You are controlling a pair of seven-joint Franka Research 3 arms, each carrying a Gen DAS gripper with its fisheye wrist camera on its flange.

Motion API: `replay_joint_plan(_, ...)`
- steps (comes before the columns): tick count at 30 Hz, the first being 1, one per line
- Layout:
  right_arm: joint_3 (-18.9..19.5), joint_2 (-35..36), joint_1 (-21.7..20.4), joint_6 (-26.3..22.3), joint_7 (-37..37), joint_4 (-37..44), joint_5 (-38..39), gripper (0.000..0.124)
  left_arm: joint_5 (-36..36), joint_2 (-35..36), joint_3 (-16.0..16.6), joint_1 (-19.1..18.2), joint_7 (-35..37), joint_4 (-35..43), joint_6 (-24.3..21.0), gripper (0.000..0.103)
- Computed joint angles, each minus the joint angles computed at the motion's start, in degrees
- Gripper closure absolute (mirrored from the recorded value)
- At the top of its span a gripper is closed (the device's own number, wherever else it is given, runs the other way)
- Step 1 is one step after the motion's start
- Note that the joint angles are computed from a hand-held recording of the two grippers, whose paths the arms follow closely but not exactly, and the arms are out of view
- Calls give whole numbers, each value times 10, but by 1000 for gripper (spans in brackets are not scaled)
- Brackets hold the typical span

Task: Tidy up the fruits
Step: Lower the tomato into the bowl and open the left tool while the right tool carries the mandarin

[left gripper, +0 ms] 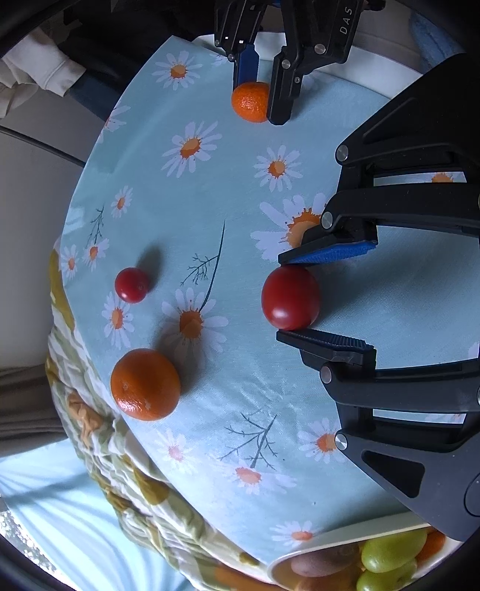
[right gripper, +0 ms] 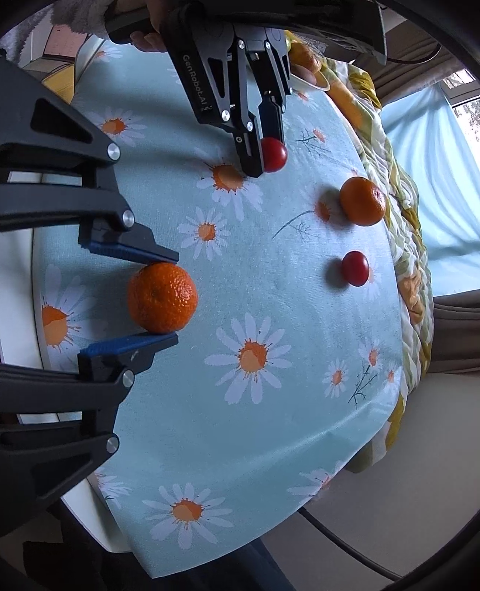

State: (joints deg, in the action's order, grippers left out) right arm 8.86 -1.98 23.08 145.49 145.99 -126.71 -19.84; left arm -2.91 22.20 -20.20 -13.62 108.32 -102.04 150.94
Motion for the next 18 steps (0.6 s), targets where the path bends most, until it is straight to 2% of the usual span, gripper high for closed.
replay_joint_plan(9, -1, -18, -8, 25, -59, -6, 15, 91, 7, -49, 13, -10, -61, -36, 12, 63)
replay_joint_plan(18, -1, -25, -15, 48, -171, 22, 56, 91, 1, -118, 28, -16, -162, -74, 21, 63)
